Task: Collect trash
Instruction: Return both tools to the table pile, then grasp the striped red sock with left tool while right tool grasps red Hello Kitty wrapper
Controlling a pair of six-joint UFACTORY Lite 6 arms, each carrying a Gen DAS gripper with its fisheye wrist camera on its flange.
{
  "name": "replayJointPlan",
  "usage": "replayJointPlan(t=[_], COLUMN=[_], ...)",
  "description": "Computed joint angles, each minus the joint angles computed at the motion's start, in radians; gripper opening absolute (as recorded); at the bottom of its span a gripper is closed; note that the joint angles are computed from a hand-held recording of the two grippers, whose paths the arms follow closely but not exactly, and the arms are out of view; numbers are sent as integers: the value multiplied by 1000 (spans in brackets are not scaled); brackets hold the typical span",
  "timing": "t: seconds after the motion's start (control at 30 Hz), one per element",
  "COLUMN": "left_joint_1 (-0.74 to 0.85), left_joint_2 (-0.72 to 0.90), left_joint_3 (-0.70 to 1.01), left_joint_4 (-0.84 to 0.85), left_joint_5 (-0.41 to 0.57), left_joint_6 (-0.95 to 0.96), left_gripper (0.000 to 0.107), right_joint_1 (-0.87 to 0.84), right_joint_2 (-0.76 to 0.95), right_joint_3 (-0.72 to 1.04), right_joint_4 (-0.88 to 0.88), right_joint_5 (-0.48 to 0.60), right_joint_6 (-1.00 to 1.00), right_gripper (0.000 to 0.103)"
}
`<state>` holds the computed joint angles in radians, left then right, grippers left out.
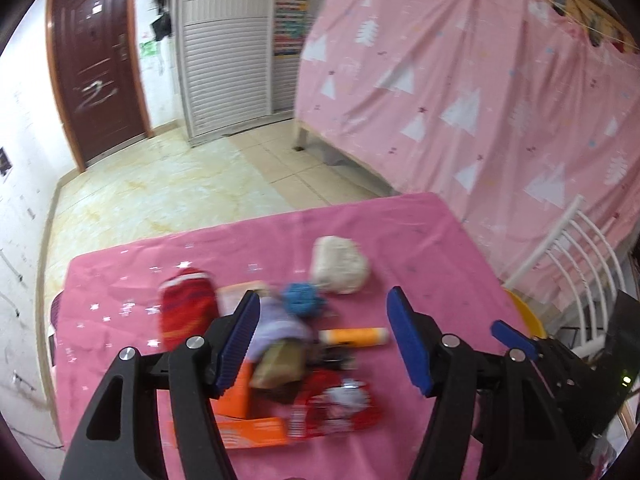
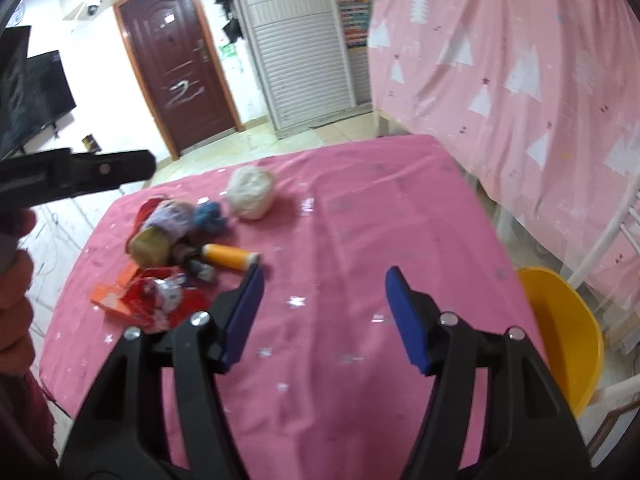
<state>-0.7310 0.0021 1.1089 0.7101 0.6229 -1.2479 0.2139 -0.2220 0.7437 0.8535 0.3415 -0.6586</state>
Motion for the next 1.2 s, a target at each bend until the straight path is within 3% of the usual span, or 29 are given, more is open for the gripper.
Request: replayJointPlan(t=[0.4, 0.77, 1.2], left_joint_1=[278, 431, 493], left_joint_2=[-112, 19, 135], left_joint_3=[-200, -176, -155], left_joint_4=[-114, -220, -284], left_joint_5=[-94, -182, -257], left_joint_6=[167, 280, 368], left_gripper=[61, 61, 61], right_joint_1=[192, 303, 332], right_joint_2=[56, 142, 247], right_joint_3=[65, 128, 195], right_joint_4=[-77, -104, -105], right_joint_5=[-13, -22, -15], right_joint_6=[124, 166, 158], right_gripper=[71, 71, 72])
